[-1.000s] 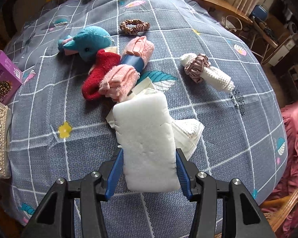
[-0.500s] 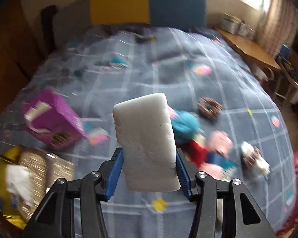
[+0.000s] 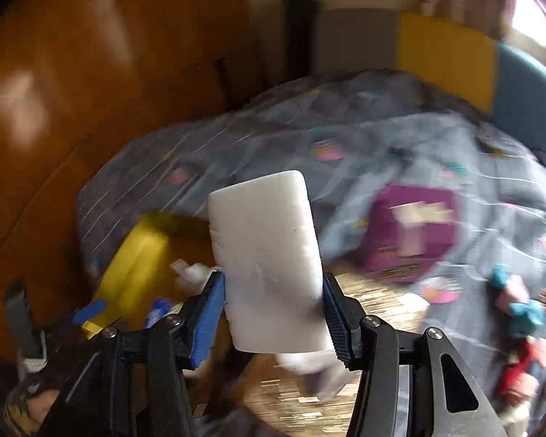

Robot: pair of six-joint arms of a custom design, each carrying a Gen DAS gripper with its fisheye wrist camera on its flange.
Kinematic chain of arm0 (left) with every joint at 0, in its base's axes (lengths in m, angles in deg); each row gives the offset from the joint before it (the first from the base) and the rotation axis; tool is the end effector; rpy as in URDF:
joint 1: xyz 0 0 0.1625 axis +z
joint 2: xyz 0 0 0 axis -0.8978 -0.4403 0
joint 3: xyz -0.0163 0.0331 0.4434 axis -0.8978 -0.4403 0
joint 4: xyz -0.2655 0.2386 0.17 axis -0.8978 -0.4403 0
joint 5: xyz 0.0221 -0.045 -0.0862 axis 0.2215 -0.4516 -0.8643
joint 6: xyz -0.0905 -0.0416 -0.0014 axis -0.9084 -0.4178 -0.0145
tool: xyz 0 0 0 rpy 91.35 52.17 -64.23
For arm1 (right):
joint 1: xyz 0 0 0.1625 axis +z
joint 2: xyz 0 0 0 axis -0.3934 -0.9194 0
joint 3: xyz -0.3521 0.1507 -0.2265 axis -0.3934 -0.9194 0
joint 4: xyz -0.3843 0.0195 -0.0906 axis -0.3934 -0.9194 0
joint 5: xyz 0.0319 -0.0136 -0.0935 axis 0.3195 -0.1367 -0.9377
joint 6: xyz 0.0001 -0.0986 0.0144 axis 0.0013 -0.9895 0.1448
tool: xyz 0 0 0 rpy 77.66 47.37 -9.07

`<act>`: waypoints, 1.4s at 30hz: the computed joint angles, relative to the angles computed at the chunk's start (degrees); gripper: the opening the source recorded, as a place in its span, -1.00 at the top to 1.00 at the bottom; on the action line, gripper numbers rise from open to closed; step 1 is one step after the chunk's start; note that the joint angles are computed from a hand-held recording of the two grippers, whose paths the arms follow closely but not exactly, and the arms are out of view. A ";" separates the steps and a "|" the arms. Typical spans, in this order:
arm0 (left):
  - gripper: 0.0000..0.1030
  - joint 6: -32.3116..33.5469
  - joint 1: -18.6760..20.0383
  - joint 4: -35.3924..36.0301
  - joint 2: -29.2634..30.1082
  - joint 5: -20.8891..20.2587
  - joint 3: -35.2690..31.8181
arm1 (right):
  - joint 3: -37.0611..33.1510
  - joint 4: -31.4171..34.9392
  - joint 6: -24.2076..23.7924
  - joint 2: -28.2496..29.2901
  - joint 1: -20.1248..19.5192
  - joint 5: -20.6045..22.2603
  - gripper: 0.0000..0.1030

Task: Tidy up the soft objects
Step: 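Release the Tempo pack into the tray while the right gripper carries the sponge over, then lower the white sponge into the gold tray and open the right gripper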

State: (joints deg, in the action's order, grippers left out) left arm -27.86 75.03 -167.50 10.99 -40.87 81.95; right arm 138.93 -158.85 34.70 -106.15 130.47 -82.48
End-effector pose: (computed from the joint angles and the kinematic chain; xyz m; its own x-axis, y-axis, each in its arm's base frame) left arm -0.2519 -0.2642 0.1360 -0.7893 -0.3784 -0.4836 0.1579 0.6360 -0.7554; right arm 0.2442 -0.4343 0.2571 -0.6429 -0.6631 0.3835 -0.7385 0.6695 -0.0804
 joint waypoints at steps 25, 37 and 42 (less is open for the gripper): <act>-0.45 -8.04 -1.96 11.22 -0.63 -0.06 -2.53 | 13.89 -13.40 -2.41 6.07 1.74 -4.83 -0.52; -0.45 -2.46 -2.71 9.76 2.93 1.11 -4.87 | 18.42 -31.56 -9.05 2.06 2.57 -5.88 -0.58; -0.45 -0.66 -2.57 10.43 4.84 1.46 -6.43 | 19.25 -35.66 -9.34 -0.07 1.51 -4.85 -0.58</act>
State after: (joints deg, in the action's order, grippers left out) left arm -28.53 72.46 -157.07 15.83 -39.41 75.52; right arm 158.18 -194.51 25.36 -106.22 131.98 -87.33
